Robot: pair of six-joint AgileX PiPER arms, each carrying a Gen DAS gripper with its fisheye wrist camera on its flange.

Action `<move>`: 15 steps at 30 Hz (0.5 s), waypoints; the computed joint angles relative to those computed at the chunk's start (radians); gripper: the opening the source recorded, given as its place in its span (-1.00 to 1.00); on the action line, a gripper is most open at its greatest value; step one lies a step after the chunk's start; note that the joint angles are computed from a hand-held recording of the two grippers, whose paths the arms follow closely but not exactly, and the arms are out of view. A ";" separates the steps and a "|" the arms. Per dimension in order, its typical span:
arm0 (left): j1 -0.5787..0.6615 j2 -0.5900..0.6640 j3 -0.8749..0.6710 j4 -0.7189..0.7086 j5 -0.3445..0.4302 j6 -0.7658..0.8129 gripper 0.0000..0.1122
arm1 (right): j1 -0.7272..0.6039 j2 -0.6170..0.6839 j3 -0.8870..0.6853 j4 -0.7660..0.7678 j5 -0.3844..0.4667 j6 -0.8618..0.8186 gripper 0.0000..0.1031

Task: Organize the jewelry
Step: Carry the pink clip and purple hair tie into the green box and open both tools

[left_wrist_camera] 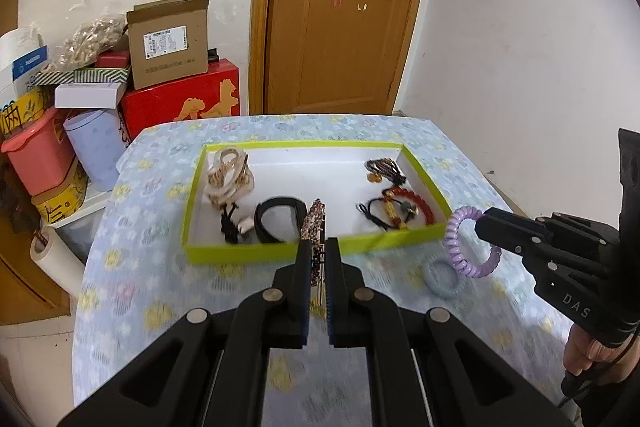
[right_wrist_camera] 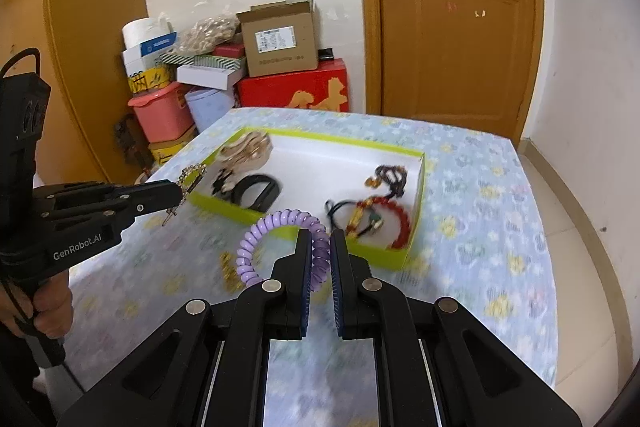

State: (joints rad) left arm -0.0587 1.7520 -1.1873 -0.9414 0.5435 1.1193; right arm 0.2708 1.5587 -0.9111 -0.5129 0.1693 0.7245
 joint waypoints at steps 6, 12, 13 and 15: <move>-0.052 0.125 -0.170 0.117 -0.005 -0.134 -0.89 | -0.072 0.122 -0.131 0.217 0.001 -0.257 -0.83; -0.097 0.261 -0.358 0.268 0.011 -0.298 -0.89 | -0.128 0.255 -0.261 0.459 0.025 -0.505 -0.83; -0.101 0.283 -0.390 0.290 0.017 -0.319 -0.89 | -0.134 0.273 -0.280 0.473 0.030 -0.520 -0.83; -0.112 0.331 -0.454 0.344 0.027 -0.371 -0.89 | -0.147 0.316 -0.327 0.515 0.046 -0.562 -0.83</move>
